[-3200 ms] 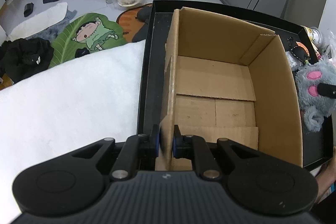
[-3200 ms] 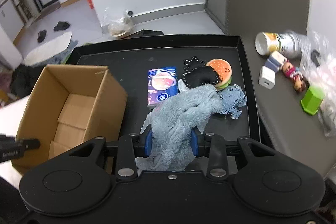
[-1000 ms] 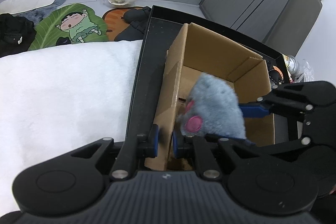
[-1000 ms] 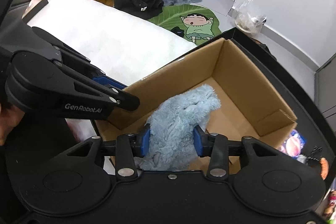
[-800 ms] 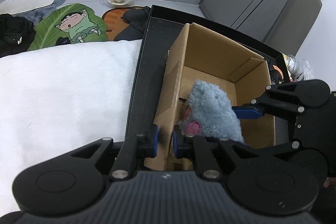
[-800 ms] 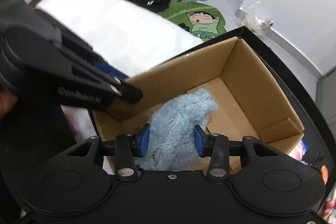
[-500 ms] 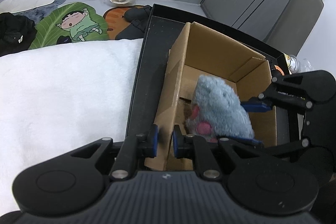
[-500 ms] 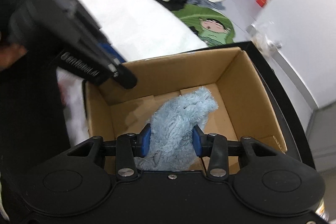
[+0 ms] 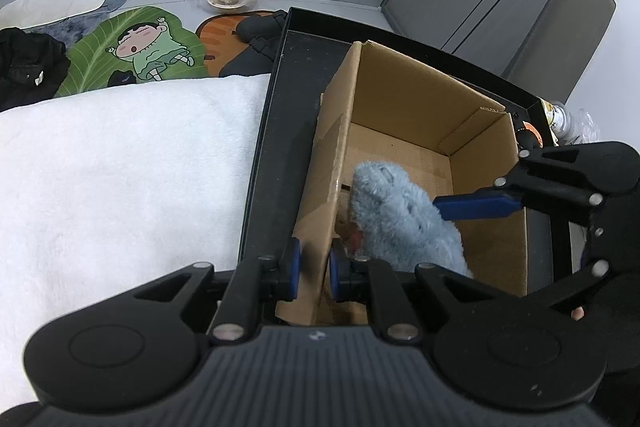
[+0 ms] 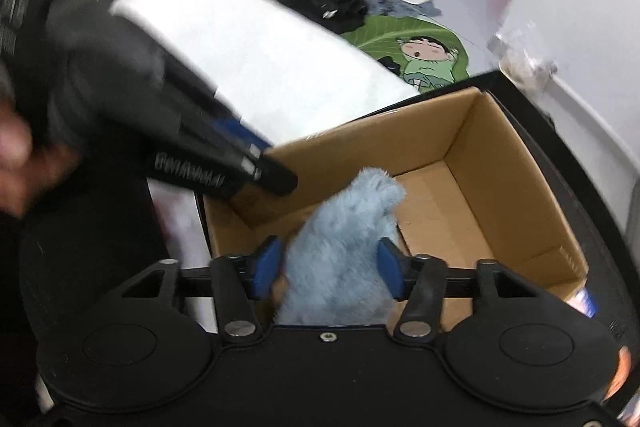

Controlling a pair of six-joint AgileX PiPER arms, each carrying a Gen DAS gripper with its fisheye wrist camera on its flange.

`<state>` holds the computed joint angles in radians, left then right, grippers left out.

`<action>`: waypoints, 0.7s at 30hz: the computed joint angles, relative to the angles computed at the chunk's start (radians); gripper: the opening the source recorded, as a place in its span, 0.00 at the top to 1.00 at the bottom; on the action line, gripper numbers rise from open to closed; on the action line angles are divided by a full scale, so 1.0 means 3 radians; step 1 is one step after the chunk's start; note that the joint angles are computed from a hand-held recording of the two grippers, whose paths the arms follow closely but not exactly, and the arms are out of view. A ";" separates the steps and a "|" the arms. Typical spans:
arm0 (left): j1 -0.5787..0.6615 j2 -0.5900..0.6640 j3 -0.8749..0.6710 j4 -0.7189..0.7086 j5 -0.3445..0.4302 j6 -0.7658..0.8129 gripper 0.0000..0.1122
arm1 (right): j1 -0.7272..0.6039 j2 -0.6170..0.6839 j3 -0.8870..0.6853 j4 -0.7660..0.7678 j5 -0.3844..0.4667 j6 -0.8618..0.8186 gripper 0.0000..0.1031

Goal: Organize soft objects
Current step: 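Open the right gripper to release the plush and withdraw it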

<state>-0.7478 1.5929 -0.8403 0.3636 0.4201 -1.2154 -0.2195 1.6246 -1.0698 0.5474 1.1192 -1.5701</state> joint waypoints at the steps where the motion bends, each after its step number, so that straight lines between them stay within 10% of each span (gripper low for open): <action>1: 0.0000 0.0000 0.0000 0.0000 0.0000 0.0000 0.89 | -0.0036 0.0016 -0.0029 0.0026 0.0047 0.0039 0.46; 21: -0.0361 -0.0060 -0.0158 0.0578 0.0539 -0.0615 0.86 | -0.0932 -0.0133 -0.0196 0.0549 0.0287 0.0215 0.45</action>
<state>-0.8562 1.5749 -0.8878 0.5369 0.5817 -1.4000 -0.4989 1.5846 -1.1287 0.7121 1.2053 -1.5057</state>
